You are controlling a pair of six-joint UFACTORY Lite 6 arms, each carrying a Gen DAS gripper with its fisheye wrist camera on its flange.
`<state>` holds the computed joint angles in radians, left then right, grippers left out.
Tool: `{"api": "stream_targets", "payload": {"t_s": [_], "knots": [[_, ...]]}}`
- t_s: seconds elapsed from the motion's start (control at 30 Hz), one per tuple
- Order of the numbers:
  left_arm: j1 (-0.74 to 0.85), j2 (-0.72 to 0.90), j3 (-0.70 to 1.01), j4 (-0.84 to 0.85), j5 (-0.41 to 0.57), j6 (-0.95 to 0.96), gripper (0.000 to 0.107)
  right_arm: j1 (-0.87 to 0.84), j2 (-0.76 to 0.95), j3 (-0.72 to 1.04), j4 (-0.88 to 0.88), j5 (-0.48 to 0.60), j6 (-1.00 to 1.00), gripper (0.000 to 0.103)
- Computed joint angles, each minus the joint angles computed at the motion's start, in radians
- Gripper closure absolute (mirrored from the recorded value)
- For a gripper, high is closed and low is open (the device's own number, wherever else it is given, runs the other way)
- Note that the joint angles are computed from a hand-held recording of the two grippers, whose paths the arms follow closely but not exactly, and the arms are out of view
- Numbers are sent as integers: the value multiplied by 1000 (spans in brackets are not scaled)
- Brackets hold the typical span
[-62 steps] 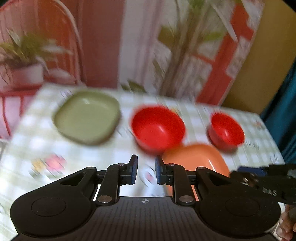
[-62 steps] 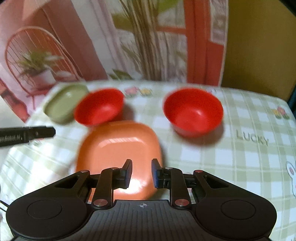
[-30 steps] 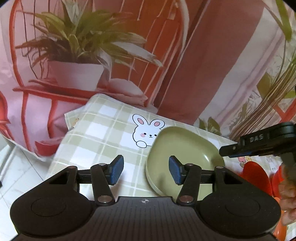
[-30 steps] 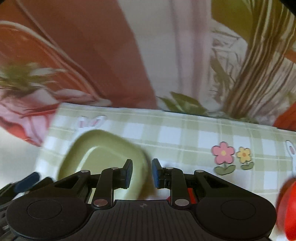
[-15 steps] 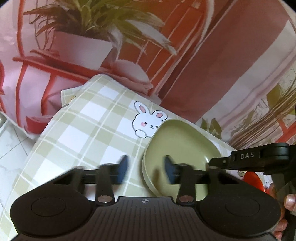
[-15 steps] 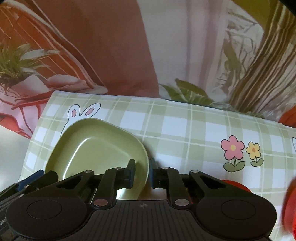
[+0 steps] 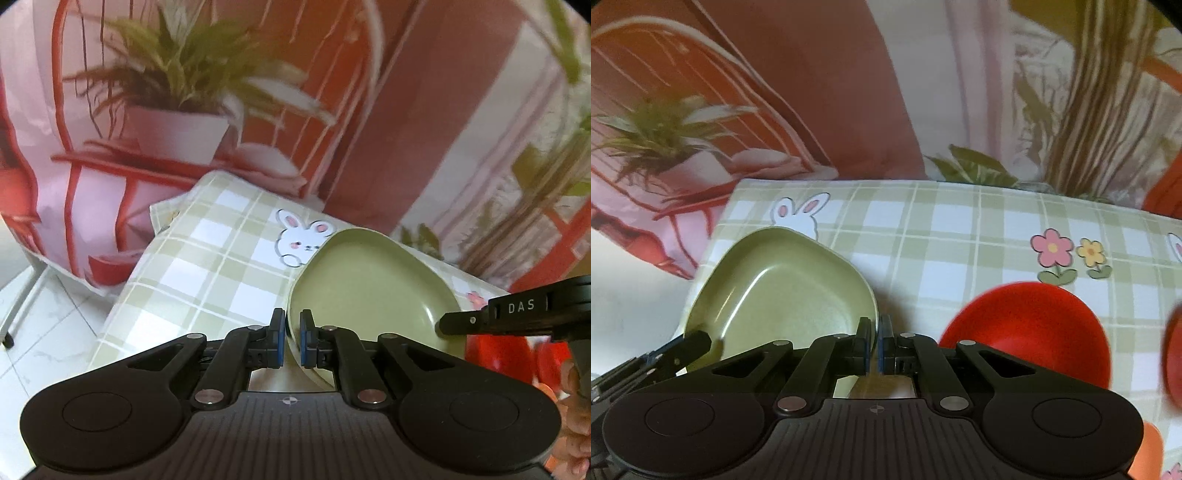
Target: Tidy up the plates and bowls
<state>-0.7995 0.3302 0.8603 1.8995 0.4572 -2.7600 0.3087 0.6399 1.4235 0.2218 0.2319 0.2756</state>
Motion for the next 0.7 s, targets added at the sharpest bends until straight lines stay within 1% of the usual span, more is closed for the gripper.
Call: {"api": "stream_targets", "payload": {"t_s": [0.03, 0.13, 0.23, 0.33, 0.43, 0.5, 0.57, 0.7], "knots": [[-23, -35, -23, -30, 8, 24, 98, -2, -52, -58, 37, -15, -47, 99], [-97, -105, -51, -177, 29, 139, 98, -35, -184, -205, 277, -27, -299, 99], [-189, -137, -30, -325, 74, 258, 97, -79, -314, -345, 447, -22, -477, 99], [-279, -126, 32, -455, 132, 368, 97, -133, -459, -494, 596, -15, -657, 99], [-348, -80, 115, -521, 168, 418, 97, -214, -610, -647, 721, 10, -832, 99], [-390, -45, 173, -545, 184, 441, 97, -265, -701, -727, 710, 21, -886, 99], [-421, -2, 231, -557, 176, 448, 97, -340, -787, -798, 697, 50, -937, 99], [-476, 111, 375, -596, 155, 486, 95, -560, -864, -873, 730, 174, -1082, 99]]}}
